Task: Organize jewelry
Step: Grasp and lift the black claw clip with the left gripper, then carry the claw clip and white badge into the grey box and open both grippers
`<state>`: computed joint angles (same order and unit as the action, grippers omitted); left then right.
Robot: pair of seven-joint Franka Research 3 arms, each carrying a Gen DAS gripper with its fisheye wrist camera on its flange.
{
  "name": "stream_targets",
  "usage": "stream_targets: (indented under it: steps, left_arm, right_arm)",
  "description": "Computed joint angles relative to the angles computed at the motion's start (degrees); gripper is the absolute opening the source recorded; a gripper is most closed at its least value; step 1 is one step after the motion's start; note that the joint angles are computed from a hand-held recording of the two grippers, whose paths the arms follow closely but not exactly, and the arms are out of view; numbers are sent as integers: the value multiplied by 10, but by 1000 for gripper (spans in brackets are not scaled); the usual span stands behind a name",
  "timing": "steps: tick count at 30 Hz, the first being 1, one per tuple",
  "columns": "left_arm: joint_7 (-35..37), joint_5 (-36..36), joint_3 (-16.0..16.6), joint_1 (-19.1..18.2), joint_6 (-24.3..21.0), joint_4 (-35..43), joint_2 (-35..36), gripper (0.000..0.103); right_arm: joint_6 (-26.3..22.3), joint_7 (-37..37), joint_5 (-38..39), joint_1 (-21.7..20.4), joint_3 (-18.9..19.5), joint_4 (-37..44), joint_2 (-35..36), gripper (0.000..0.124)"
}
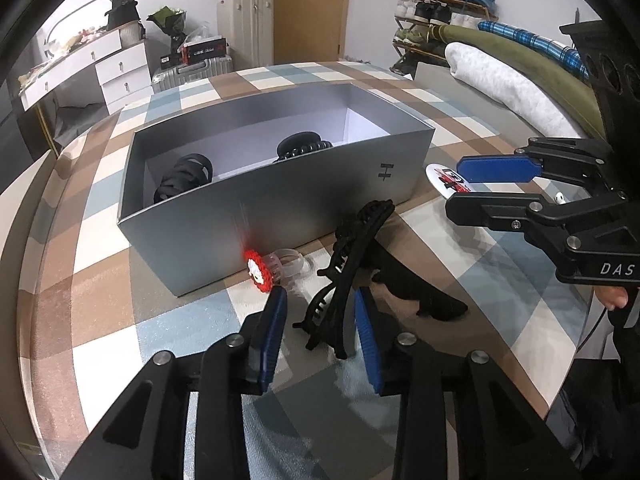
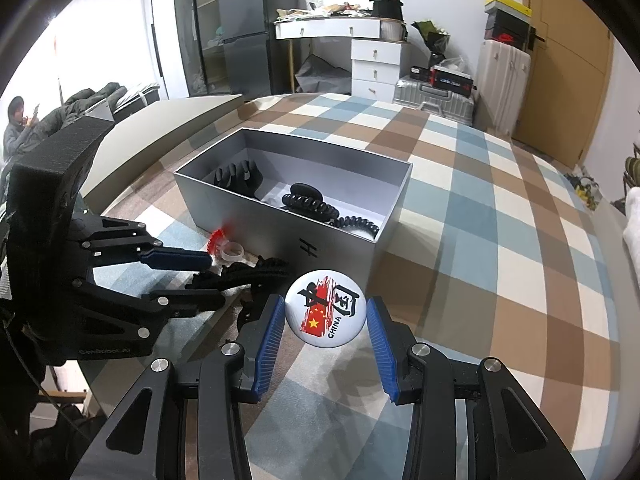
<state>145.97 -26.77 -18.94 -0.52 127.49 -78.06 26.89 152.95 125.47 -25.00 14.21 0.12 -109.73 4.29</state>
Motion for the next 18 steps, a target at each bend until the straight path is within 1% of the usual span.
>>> stream_targets:
  steps: [1,4,11,18]
  left_arm:
    - [5,-2,-2,2,-5,2,1,13]
    - [21,-15,-6,7,2,-9,-7,13]
    - [38,-45,-7,16,-7,-5,-12,13]
    - [68,-97,-12,30,-20,2,-17,13]
  right_arm:
    - [1,0,0,0,0,-1,-1,41]
    - [3,3,-3,-1,-1,-3,-3,41]
    - [15,18,-15,-3,-1,-7,-8,41]
    - [55,59,-50,-10,1,-22,-24,41]
